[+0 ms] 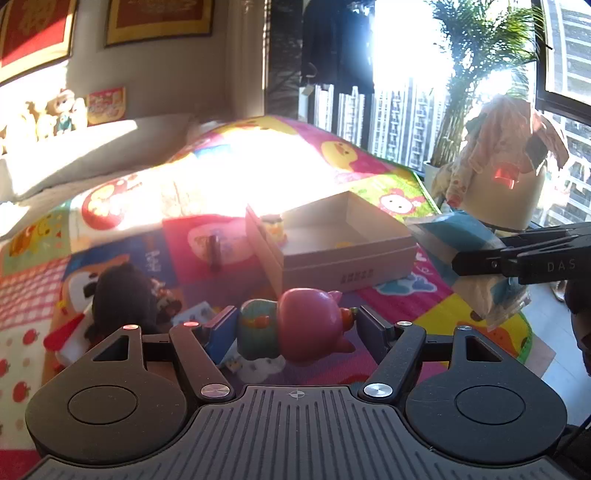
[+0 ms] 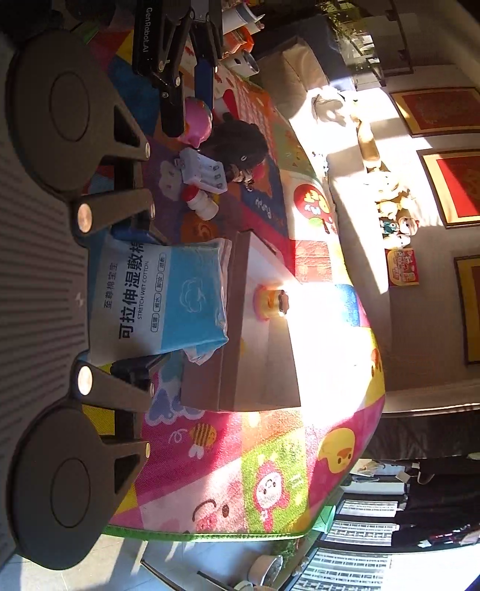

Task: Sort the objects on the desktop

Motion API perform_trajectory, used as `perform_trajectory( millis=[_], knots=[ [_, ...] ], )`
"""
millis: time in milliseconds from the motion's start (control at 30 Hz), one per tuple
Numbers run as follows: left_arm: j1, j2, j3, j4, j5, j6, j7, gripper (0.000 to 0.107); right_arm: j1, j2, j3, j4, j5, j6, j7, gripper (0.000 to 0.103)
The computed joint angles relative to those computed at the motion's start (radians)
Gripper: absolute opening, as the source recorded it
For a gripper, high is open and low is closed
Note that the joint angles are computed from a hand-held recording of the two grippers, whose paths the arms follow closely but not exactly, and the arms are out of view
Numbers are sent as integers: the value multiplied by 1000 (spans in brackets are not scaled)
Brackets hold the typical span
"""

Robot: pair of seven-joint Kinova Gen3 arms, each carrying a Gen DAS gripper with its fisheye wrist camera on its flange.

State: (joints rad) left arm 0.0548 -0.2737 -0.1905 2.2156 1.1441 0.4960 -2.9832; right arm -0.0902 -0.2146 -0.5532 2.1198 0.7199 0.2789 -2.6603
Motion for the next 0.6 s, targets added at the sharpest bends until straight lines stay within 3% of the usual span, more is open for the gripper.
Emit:
perform_trajectory(
  millis=[67, 333, 533, 567, 600],
  knots=[
    [18, 12, 7, -29, 22, -3, -33, 76, 17, -38, 17, 6, -12, -37, -6, 56],
    [43, 110, 87, -171, 209, -89, -177, 76, 206, -137, -52, 4, -52, -130, 33, 56],
    [-7, 238, 150, -301, 348, -16, -194, 77, 293, -152, -84, -5, -115, -135, 88, 56],
    [-21, 262, 159, -326, 349, 7, -165, 81, 295, -143, -88, -15, -128, -117, 102, 56],
    [-34, 289, 167, -355, 340, 35, -132, 93, 299, -132, -93, -26, -140, -102, 116, 56]
  ],
)
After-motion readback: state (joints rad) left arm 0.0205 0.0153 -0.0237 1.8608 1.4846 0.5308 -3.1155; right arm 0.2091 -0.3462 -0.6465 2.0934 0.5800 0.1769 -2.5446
